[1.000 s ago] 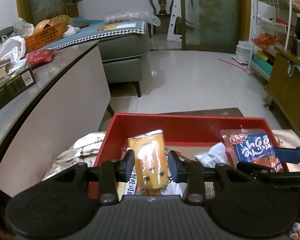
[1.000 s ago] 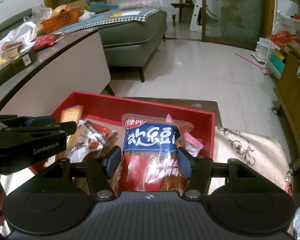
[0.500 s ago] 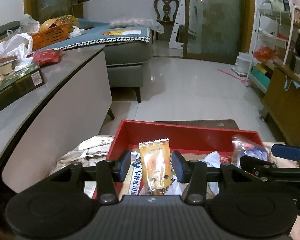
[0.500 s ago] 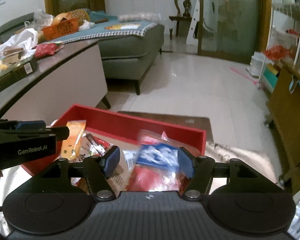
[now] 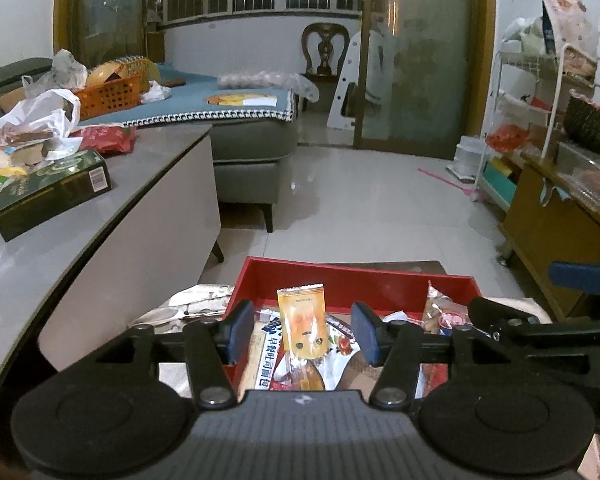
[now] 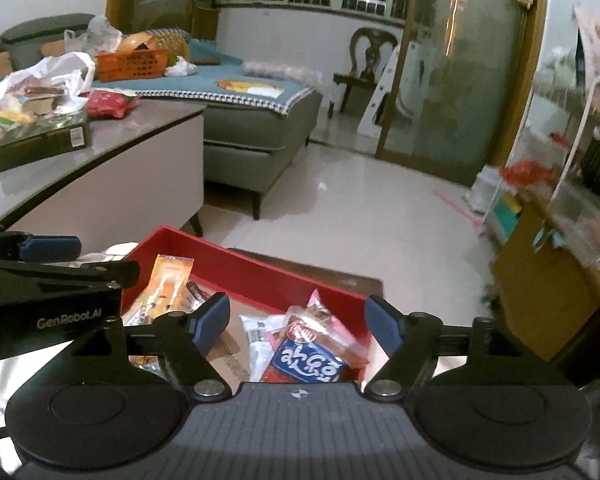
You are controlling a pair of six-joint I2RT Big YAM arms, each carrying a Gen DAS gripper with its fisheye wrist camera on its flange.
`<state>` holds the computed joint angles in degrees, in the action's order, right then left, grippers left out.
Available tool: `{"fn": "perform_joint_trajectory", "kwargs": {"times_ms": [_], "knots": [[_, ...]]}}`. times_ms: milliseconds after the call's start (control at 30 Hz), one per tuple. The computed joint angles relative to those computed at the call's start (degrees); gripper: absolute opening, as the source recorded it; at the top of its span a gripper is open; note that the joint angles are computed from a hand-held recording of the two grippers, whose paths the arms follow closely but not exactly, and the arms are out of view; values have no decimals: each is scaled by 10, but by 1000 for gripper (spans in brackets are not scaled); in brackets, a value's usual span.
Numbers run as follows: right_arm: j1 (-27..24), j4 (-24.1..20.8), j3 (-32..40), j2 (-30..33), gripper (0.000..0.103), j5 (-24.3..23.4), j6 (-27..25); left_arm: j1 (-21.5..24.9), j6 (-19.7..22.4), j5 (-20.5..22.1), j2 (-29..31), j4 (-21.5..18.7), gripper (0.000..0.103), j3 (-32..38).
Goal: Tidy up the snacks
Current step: 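Lift both open tools out of the red box toward the snacks beside it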
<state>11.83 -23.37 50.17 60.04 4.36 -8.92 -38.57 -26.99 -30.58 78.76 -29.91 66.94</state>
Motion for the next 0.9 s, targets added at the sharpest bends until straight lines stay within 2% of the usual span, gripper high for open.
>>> {"fn": "perform_joint_trajectory", "kwargs": {"times_ms": [267,533,667,900], "knots": [[20,-4,-24,-47,84,46,-20,-19,9,1,-32,1,50,-24],[20,-15,-35,-72,86,55,-16,-35,15,-9,-54,1,55,-41],[18,-41,-35,-77,86,51,-2,-43,0,-14,-53,-27,59,-37],[14,-94,-42,-82,86,50,18,-60,-3,-16,-46,-61,60,-38]]}}
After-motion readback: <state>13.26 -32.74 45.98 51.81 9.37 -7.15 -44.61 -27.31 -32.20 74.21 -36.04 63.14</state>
